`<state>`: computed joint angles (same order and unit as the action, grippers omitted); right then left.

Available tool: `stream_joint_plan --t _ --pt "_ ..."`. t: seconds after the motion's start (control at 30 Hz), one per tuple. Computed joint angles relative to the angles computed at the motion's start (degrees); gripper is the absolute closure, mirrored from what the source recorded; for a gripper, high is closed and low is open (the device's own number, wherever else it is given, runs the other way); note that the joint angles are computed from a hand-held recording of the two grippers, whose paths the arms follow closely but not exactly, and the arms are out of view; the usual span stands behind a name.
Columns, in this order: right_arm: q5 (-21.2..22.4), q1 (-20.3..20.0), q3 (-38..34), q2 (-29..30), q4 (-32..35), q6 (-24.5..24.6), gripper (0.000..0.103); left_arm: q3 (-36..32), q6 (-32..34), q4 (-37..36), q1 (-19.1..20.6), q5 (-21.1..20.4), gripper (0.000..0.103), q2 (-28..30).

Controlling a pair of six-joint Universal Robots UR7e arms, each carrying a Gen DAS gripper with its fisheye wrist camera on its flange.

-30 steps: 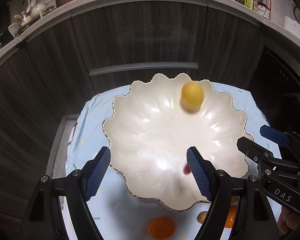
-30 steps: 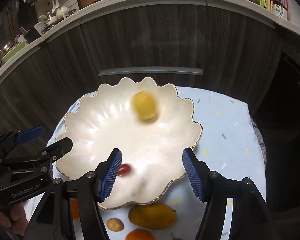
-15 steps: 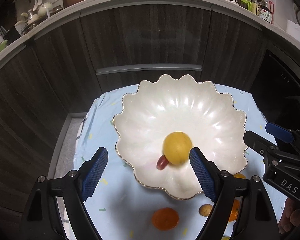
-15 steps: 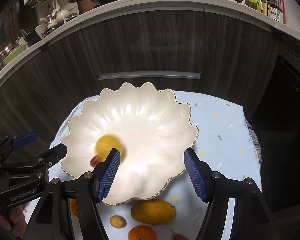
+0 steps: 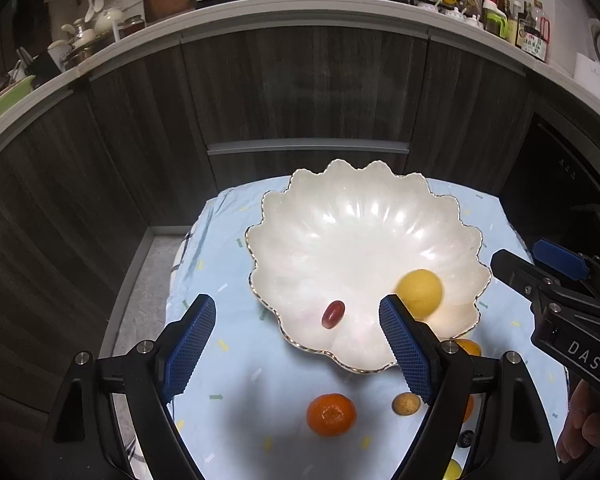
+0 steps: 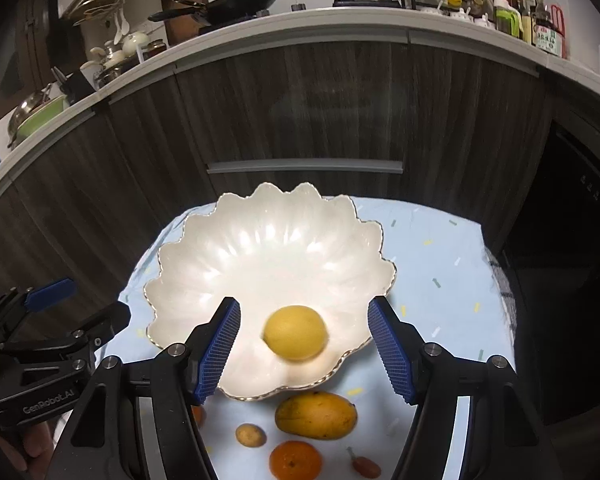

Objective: Organize fruits
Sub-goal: 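Open both tools to drop the grapefruit and red date into the bowl, then move both tools back toward the remaining fruits on the cloth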

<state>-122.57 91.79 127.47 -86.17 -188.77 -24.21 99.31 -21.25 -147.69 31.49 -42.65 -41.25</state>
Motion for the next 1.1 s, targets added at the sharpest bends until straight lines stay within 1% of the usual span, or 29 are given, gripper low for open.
stream_joint_plan --t 0.13,0.2,0.23,0.27,0.5,0.7,1.1 --pt "-1.74 1.54 0.58 0.05 -2.97 -2.87 0.036 1.03 -1.32 0.08 -0.71 1.20 0.019 -0.73" --pt "-2.62 2.14 0.92 -0.04 -3.91 -3.63 0.033 1.62 -1.95 0.08 -1.01 1.41 0.019 -1.14" --pt "-2.77 2.29 1.14 -0.19 -4.28 -3.78 0.030 1.93 -2.24 0.08 -1.13 1.30 0.019 -1.35" --pt "-2.88 2.41 1.34 -0.34 -4.54 -3.83 0.029 2.14 -2.42 0.15 -1.22 1.19 0.018 -1.49" --pt "-2.89 2.31 3.25 -2.32 -4.62 -3.69 0.029 3.98 -3.40 -0.18 -2.20 0.67 0.013 -2.27" --pt "-2.48 1.80 4.82 -4.32 -4.05 -3.07 0.029 5.37 -4.44 -0.03 -3.27 0.40 0.012 -3.00" --pt "-1.86 1.24 7.92 -7.20 -4.06 -2.52 0.029 7.78 -5.62 -0.69 -5.39 1.20 0.010 -4.25"
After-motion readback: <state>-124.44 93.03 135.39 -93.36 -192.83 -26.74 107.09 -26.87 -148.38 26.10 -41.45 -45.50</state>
